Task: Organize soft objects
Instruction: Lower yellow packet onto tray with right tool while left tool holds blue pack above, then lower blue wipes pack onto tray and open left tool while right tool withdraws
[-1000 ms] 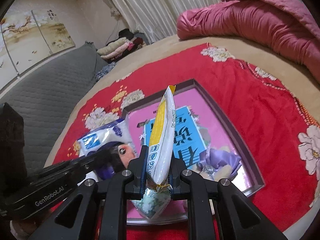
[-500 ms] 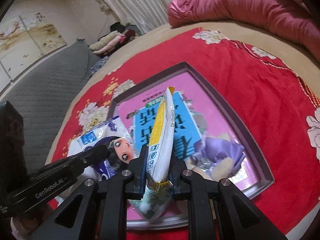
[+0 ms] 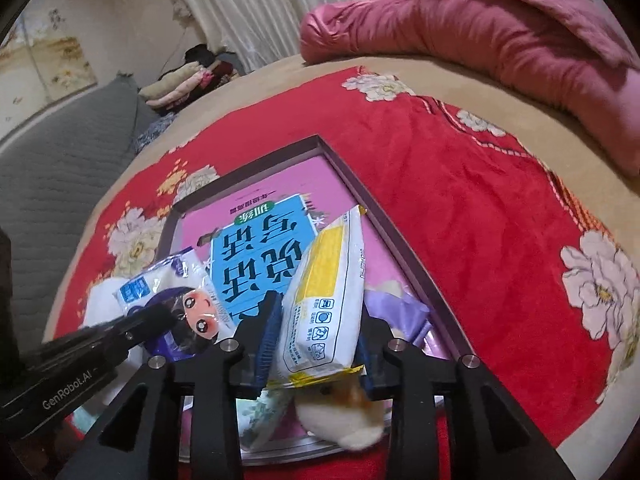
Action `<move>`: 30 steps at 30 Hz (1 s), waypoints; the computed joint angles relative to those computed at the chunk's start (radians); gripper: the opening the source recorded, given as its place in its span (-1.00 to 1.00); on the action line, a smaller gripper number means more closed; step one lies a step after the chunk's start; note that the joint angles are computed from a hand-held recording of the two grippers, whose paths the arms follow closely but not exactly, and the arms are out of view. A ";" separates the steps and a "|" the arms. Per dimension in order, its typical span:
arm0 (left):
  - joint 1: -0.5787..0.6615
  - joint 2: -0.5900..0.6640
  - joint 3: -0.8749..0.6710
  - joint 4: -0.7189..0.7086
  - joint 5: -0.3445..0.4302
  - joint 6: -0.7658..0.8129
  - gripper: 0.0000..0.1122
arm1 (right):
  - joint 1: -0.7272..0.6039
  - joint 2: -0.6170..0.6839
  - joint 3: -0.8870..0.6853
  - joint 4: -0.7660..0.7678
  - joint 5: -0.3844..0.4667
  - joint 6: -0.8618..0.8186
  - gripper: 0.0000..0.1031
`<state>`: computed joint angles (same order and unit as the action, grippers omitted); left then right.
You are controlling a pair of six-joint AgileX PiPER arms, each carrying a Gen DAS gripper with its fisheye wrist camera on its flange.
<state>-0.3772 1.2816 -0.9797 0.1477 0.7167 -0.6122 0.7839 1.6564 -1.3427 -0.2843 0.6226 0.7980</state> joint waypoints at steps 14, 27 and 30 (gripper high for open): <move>0.015 0.057 -0.049 -0.040 0.062 0.037 -0.86 | 0.025 -0.126 0.071 -0.157 0.067 0.171 -0.22; -0.025 0.146 -0.113 0.040 0.146 -0.007 -0.81 | 0.106 -0.164 0.056 -0.310 0.298 0.317 -0.07; -0.034 0.161 -0.121 0.035 0.154 0.015 -0.80 | 0.079 -0.136 0.038 -0.252 0.297 0.268 -0.07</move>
<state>-0.4111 1.4430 -1.1004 0.1825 0.8708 -0.5968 0.8626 1.5206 -1.3045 -0.5362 0.9194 1.0660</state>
